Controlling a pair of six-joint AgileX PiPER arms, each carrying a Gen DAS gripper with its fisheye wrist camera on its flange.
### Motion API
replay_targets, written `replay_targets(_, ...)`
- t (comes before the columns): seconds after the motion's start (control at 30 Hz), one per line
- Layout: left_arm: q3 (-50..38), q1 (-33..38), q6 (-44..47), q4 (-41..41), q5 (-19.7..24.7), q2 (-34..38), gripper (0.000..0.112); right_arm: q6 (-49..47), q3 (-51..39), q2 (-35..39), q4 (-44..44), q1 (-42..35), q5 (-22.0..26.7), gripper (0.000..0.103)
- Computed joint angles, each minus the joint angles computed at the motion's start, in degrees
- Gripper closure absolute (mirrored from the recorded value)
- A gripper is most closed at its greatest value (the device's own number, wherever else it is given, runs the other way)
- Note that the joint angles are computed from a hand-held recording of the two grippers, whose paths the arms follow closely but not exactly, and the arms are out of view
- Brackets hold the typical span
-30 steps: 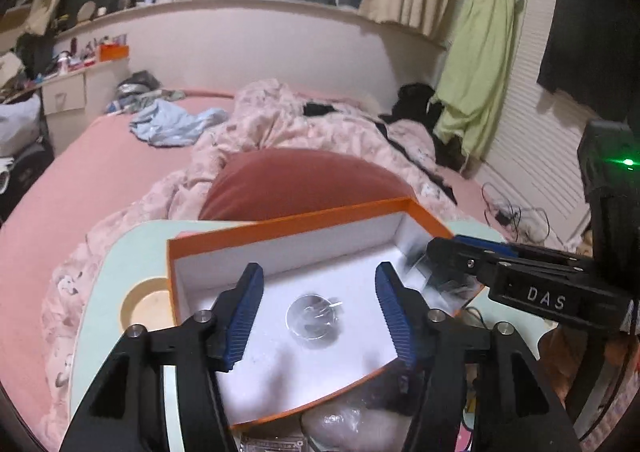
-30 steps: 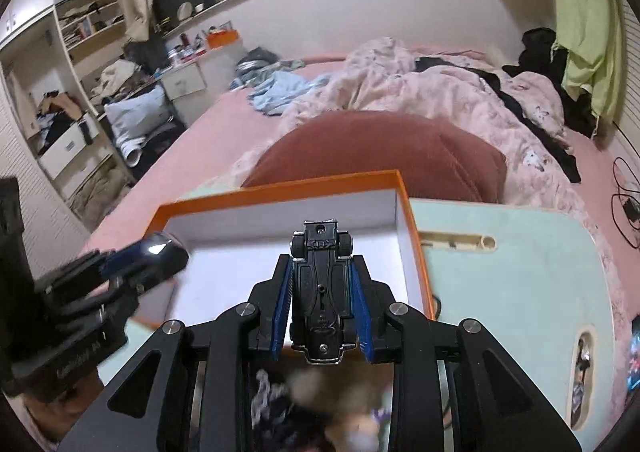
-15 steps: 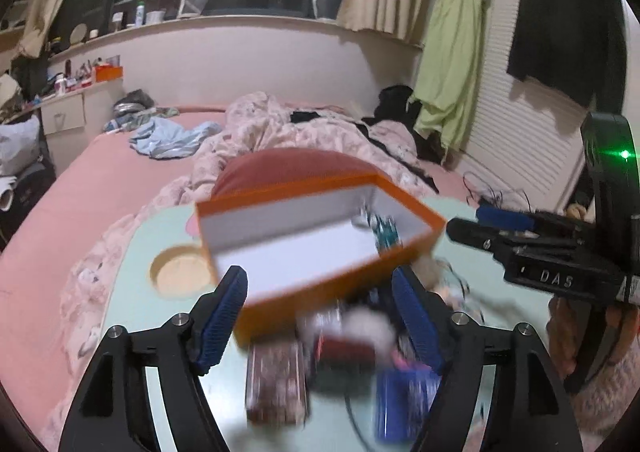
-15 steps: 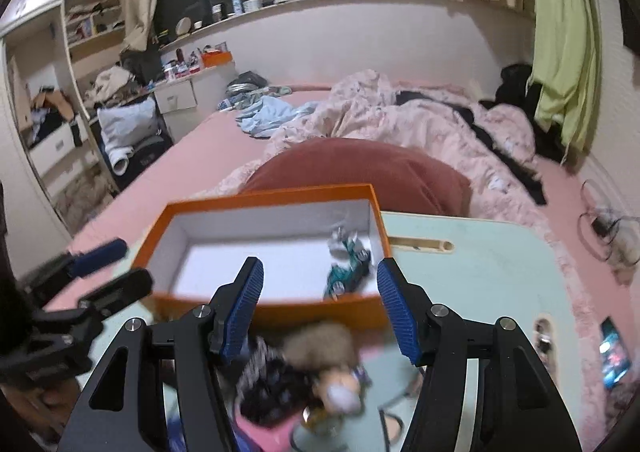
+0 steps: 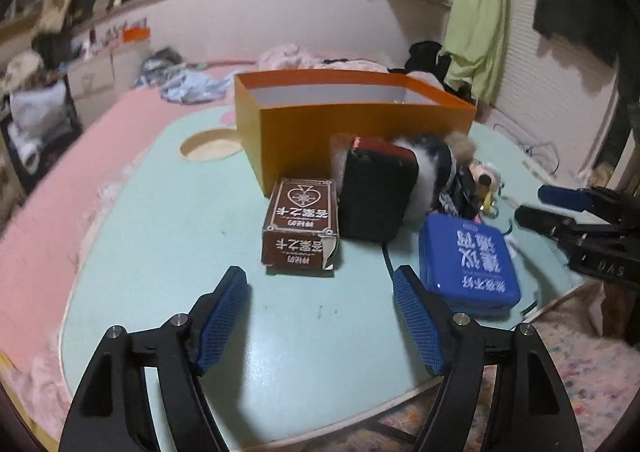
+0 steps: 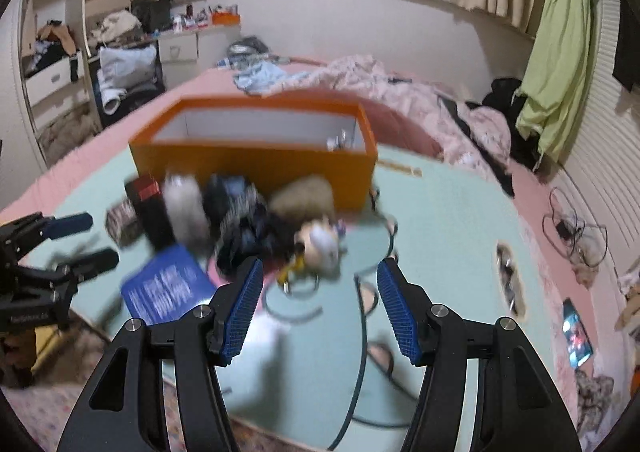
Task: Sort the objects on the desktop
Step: 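Grasp the blue tin with the right tool while the left tool grasps the brown carton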
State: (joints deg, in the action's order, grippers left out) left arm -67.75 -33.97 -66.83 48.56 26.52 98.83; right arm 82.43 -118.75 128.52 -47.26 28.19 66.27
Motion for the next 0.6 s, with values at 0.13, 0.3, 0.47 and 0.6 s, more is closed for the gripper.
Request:
replay_targets(0.13, 0.6, -1.9, -4.7, 6.6, 0.7, 1.2, 0.015, -2.7, -0.8, 1.9, 6.0, -1.9, -1.6, 0.042)
replay_targets(0.3, 1.7, -1.6, -6.6, 8.6, -0.3, 0.9, 0.010, 3.4, 9.0, -2.8, 5.7, -3.3, -8.9, 0.029)
replay_targets(0.47, 2.0, -1.9, -7.5, 9.4, -0.3, 0.8, 0.010, 3.8, 8.8, -2.4, 5.4, -2.7, -8.3, 0.023)
replay_targets(0.6, 2.2, -2.1, -8.2, 10.0, -0.1, 0.9, 0.010, 3.8, 8.2, -2.0, 5.4, -2.6, -8.0, 0.023)
